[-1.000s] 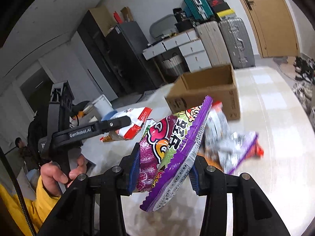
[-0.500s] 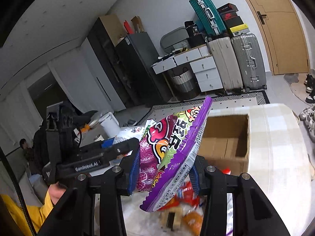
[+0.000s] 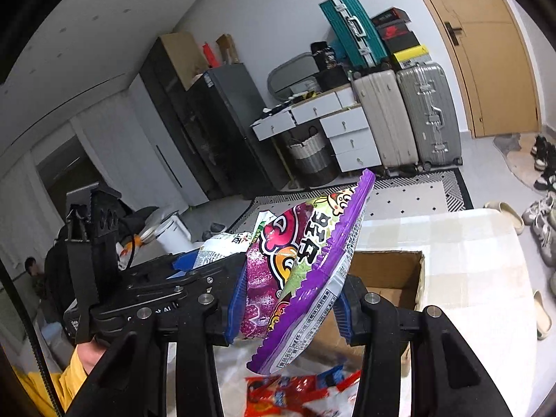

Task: Organize snacks
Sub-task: 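Lift both held bags and carry them over the cardboard box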

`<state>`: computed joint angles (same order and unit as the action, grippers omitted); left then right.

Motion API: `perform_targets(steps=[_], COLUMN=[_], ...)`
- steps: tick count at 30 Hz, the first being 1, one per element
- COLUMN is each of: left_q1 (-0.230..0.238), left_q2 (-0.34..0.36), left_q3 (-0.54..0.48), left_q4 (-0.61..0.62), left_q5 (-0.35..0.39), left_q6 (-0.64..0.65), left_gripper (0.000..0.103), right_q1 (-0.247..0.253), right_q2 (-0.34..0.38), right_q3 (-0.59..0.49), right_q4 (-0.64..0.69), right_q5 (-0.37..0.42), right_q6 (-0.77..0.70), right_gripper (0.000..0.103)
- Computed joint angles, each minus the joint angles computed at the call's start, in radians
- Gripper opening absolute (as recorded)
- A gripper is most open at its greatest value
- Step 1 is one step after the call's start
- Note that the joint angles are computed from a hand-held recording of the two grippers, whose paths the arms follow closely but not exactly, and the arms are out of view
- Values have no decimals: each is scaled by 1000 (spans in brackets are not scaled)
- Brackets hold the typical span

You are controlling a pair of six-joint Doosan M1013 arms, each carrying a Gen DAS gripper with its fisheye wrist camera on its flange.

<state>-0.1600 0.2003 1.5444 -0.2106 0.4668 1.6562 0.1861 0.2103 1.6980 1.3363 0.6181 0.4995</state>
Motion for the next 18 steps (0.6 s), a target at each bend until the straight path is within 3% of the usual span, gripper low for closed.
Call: perform_targets(steps=[6,9,18], left_q1=[-4,-13,-11], left_q2=[120,175,289], left_q3=[-132,-178,-270], left_q4=[43,148,101], left_q5=[65,72,145], left_q6=[-37,-114,-52], left_gripper=[57,57,58], right_q1=[1,7,25], right_q2=[69,98,171], right_q3=[-74,-97,-156], right_q4=[-117,-182,-402], right_q5=[-10,-13,7], right_q6=[119,170,343], right_gripper=[43,43,43])
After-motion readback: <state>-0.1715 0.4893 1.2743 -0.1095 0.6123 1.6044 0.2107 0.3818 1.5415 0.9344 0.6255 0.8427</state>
